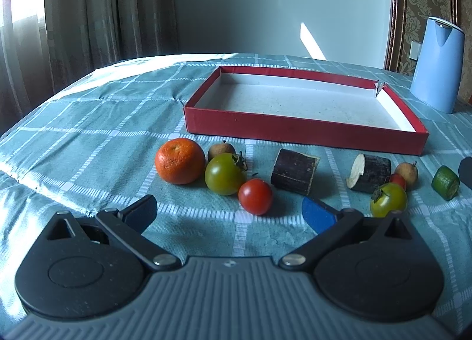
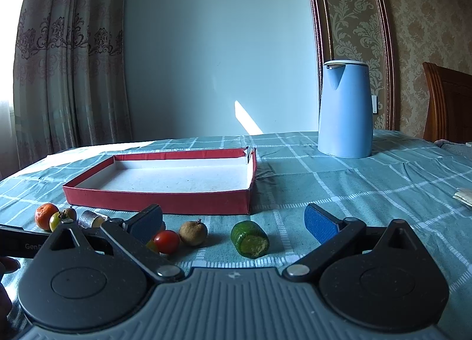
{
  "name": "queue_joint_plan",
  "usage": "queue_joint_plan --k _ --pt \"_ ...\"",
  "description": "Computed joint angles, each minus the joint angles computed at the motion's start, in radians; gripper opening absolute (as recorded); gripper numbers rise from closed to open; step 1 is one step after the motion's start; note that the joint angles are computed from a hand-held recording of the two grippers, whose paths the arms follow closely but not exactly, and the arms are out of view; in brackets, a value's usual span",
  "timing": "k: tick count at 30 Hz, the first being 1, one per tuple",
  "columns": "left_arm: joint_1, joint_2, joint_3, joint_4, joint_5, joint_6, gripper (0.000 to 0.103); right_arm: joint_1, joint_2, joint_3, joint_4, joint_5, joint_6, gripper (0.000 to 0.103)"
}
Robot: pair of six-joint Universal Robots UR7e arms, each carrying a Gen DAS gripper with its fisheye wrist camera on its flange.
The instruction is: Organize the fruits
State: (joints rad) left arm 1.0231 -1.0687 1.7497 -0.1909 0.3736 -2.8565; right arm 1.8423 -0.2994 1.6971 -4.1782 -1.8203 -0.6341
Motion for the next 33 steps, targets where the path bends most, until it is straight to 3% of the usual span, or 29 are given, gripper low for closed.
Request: queue_joint_plan --k 22,33 --pt "0.002 -0.002 0.004 0.002 0.010 -0.007 0.103 -0.001 -0.014 0.009 0.034 -0.003 0.011 0.103" --pt "0.011 0.003 -0.017 0.073 0.028 -0.097 0.103 -0.033 -0.094 0.101 0.135 0.085 0.013 0.103"
